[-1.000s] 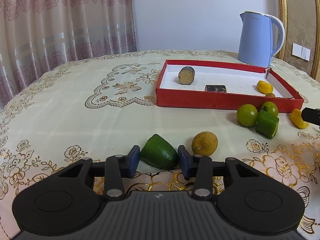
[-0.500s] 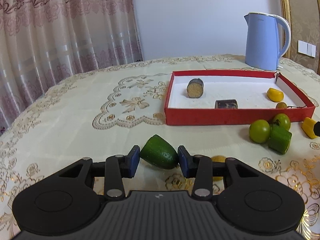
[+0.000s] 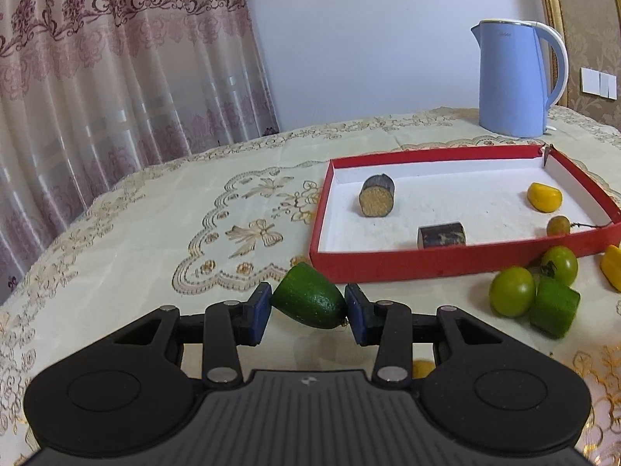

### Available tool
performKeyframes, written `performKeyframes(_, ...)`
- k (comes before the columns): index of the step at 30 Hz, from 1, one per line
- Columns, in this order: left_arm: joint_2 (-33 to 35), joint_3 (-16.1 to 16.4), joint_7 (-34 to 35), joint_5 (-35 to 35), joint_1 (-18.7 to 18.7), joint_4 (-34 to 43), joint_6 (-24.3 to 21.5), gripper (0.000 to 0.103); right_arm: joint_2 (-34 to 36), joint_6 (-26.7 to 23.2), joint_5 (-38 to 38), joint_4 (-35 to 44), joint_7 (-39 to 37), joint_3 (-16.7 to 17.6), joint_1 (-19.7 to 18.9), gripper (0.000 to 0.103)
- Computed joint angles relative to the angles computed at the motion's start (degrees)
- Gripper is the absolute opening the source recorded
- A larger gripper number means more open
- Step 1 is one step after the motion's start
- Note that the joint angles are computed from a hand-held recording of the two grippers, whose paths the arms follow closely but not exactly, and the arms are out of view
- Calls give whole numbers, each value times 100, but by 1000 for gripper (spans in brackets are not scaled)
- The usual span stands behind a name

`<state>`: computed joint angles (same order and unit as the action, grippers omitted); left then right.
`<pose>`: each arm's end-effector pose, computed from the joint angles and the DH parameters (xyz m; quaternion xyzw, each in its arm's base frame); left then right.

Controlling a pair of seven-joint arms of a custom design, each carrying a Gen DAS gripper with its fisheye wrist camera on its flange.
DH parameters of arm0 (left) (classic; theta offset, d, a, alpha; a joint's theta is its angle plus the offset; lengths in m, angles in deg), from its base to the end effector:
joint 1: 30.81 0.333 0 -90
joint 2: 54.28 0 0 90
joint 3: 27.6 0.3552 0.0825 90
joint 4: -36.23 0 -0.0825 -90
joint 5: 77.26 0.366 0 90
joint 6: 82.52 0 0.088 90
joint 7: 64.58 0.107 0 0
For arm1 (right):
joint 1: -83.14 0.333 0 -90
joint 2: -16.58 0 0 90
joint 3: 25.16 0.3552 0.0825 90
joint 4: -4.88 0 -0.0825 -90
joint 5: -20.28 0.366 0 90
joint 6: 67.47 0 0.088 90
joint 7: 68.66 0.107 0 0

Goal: Organize fruits
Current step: 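Lift the green avocado with the left gripper and carry it over the tray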

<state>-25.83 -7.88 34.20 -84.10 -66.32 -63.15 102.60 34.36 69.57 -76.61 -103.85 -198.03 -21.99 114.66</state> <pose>0.6763 -0.2328 0.4802 -0.4680 0.7325 -0.3453 0.3537 0.5344 0.3559 0.4133 -0.3999 0.7284 -0.3627 0.4219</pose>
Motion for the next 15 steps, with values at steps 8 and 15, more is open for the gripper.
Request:
performKeyframes(8,371,354,-238,253,-224,577,-245,40,6,19,33,16,-59,-2,-5,103)
performKeyframes(15,634,526,-583,637,-320,1018,-434,40,6,35,6,21,-21,-6,-1,103)
